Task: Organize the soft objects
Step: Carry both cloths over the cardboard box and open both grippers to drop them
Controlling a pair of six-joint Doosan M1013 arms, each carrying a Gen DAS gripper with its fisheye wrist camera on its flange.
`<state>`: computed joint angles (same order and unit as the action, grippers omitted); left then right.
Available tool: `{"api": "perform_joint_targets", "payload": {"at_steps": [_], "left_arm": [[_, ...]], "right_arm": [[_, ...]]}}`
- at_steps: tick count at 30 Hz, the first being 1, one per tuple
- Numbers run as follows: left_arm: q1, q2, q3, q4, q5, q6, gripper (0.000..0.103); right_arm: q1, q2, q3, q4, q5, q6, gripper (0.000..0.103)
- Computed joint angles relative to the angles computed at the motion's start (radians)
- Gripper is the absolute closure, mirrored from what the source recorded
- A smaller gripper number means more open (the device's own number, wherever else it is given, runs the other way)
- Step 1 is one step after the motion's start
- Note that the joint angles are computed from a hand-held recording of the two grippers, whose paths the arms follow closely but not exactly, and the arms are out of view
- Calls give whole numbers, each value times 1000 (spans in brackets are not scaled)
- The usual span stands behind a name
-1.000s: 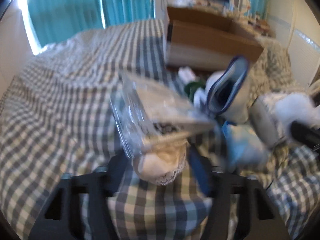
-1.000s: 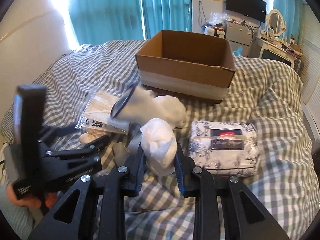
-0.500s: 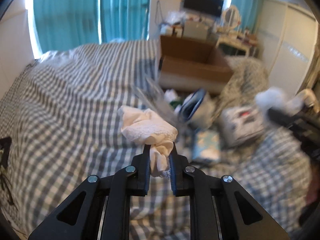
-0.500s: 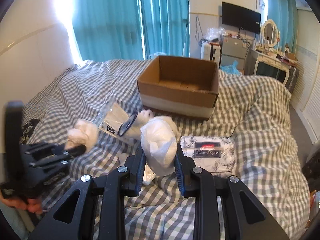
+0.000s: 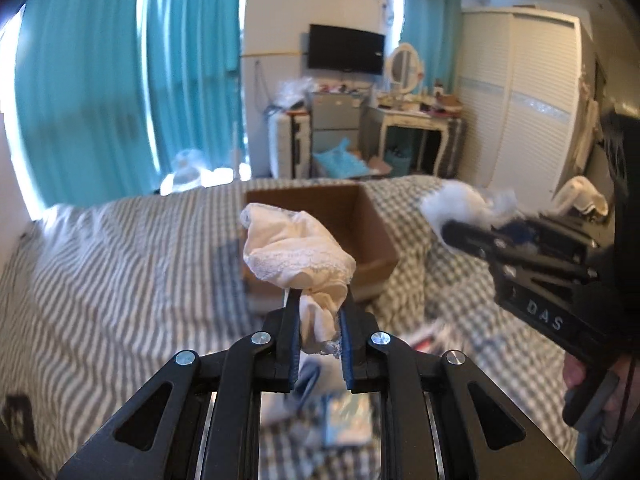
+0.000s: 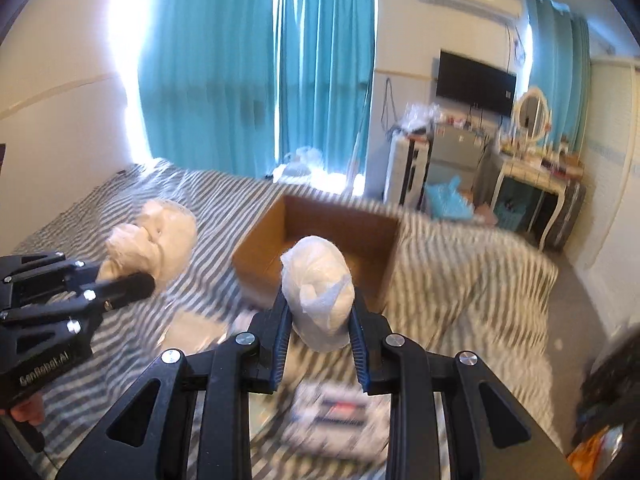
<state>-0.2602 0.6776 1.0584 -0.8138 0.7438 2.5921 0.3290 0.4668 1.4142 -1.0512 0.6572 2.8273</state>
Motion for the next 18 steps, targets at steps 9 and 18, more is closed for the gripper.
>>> {"api": "perform_joint_targets", "payload": {"at_steps": [9,18], "left_arm": [[-52,212,-380,107,90,-175,87],[-85,518,-881,304,316,-387,82]], "right_arm": [[-124,105,-213,221,-60,-294,76],[-211,243,-341,521,-43,-527,76]]}}
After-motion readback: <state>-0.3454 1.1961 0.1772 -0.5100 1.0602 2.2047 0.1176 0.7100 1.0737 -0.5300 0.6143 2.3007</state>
